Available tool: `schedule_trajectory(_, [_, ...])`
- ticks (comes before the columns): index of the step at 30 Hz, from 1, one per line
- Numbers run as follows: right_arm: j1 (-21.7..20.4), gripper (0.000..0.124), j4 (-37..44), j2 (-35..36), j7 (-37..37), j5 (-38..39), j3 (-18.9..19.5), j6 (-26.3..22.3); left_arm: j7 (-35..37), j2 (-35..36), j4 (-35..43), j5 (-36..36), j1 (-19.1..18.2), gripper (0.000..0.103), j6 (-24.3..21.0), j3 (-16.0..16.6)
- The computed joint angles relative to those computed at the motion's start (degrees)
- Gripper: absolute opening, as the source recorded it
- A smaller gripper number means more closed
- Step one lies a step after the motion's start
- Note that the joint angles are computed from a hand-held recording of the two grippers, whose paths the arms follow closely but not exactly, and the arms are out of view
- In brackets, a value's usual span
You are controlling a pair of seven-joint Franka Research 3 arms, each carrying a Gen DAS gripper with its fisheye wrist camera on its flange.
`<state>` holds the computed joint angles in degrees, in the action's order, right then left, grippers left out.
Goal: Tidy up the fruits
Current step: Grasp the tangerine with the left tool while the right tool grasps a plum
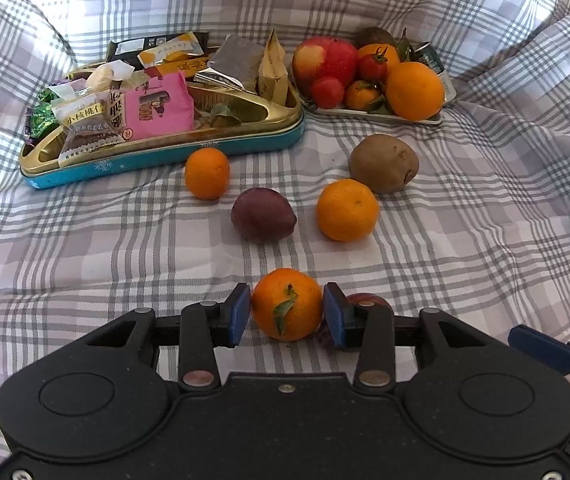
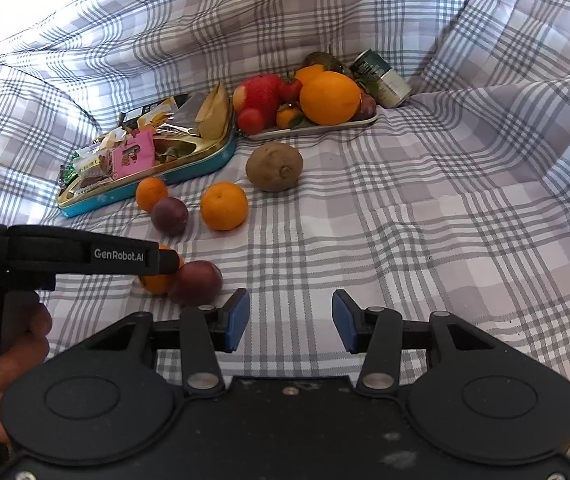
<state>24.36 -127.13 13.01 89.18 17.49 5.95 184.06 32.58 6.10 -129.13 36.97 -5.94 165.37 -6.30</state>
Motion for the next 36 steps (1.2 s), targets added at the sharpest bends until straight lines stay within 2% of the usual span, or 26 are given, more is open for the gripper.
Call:
schedule_trajectory(5, [-0.5,0.048,0.2,0.4,-0.7,0.2,0.9,0.1,0.5,-0.1,-0.4,-1.8,0.4,0.049,0.8,0.0])
schedule_trajectory(11, [-0.1,0.048,1.0,1.0,-1.4,0.0,1.1,-0.2,-7.1,-1.5,-0.1,7.1,-0.5,0.048,-5.1,0.8])
schedule_trajectory(18, [-0.4,0.048,2.3,1.9,-3.3,-0.1,2.4,-0.8,-9.6,-4.4,-3.1,7.3,1.7,0.048,-7.2,0.1])
schedule_trajectory(24, [1.6,0.048,4.0,3.3,-3.4,-1.0,1.1,-1.9,-9.4,-5.5,-5.3,5.3,3.8,0.048,-4.0,0.1])
schedule_trajectory(30, [3.5,0.048,6.5,5.1,-2.9,-2.2,-0.3,-2.9,-13.0,-4.8,-4.7,10.4,4.1,0.050,-3.8,0.0])
schedule_trajectory(36, [4.9,0.048,9.3,7.2,-2.0,-3.7,-1.5,-4.4,-13.1,-4.2,-4.7,11.0,4.3,0.051,-2.9,0.2])
